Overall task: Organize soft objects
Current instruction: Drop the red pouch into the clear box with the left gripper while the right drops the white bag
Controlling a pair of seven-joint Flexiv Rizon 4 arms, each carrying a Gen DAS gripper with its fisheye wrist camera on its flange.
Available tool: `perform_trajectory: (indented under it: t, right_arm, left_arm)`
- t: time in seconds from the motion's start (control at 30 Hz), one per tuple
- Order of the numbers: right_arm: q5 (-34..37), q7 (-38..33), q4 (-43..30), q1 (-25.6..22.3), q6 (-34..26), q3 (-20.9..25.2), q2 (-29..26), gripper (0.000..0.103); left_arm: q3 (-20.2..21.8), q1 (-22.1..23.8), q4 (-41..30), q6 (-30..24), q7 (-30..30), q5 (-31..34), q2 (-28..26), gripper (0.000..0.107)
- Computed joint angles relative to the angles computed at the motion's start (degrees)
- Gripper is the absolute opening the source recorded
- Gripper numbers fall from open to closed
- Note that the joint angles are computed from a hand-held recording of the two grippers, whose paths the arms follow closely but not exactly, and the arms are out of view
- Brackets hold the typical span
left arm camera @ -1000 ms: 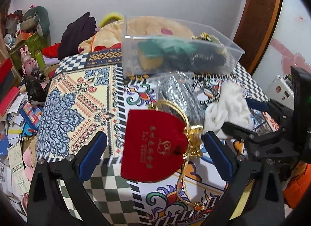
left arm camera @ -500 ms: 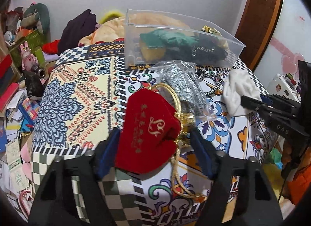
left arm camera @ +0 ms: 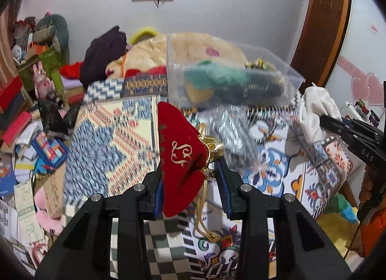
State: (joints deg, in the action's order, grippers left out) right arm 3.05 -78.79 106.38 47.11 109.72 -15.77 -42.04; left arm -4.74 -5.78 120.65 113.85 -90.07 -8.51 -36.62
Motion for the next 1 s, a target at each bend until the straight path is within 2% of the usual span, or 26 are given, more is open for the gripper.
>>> perform_trajectory:
  t: [0.33,0.57,0.77,1.0]
  right_arm:
    - [3.3,-3.3,-3.6,2.3,3.5,-2.8,-0.1,0.017]
    - [4.4,-5.1,-9.0,1.6,4.3,-2.0,-2.1,0.017]
    - [4.3,-4.9,-14.3,0.9,3.2,-1.5,-4.4,0.017]
    - [2.4,-2.1,-18.5,0.0,-0.1,-1.9,-7.1,0.017]
  left_arm:
    - [1.4,-1.0,-4.4,2.5,2.1,-0.8,1.4,0.038]
    - [1.3,-1.2,-9.2,2.9,3.3,-1.9,0.3,0.038]
    - [1.2,-1.6,-13.7,2.0,4.7,-3.2,-1.3,0.038]
    - [1.7,-2.3,-19.3,-2.5,6.4,-5.3,-4.1,0.038]
